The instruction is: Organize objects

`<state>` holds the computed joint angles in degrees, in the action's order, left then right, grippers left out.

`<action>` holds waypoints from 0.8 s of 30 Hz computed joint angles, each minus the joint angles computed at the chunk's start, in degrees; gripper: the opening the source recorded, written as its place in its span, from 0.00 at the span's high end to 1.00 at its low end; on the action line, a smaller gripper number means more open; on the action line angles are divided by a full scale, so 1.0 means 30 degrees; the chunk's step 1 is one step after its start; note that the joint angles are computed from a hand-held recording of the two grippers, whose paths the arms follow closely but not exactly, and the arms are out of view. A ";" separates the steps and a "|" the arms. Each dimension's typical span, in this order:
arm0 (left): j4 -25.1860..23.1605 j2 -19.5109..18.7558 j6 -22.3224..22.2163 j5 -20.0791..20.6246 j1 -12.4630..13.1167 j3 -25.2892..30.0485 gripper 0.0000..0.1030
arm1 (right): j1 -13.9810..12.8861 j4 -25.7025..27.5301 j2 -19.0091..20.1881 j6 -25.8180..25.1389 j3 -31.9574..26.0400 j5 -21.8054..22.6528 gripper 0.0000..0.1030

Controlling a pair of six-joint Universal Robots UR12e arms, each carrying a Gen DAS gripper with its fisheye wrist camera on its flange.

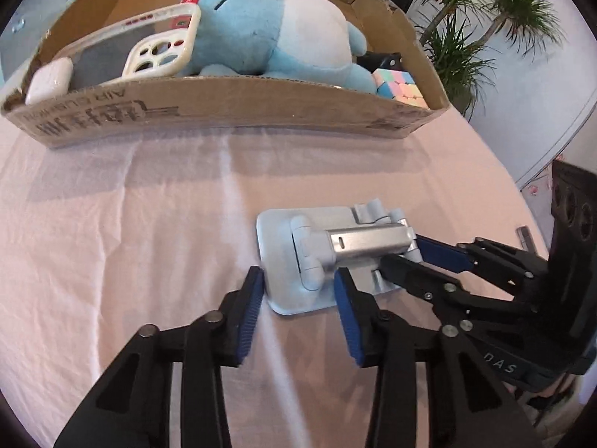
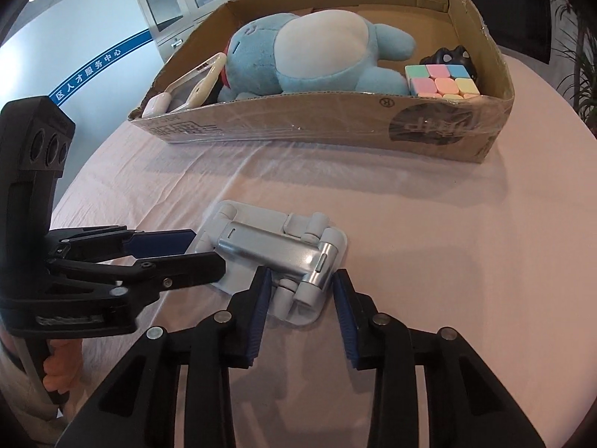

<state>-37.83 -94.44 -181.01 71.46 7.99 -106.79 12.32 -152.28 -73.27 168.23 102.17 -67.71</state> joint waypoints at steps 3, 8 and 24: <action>-0.0153 0.0036 -0.0480 -0.0629 0.0289 -0.0040 0.70 | 0.0199 -0.0652 -0.0151 0.0053 0.0268 -0.0802 0.72; 0.0214 0.0416 -0.0513 -0.0521 0.0334 -0.0412 0.70 | 0.0232 -0.1079 -0.0358 0.0581 0.0627 -0.0854 0.73; 0.1955 0.1192 -0.0545 0.0236 0.0144 0.0651 0.70 | 0.0405 -0.4381 -0.1583 0.1186 0.0769 -0.1327 0.74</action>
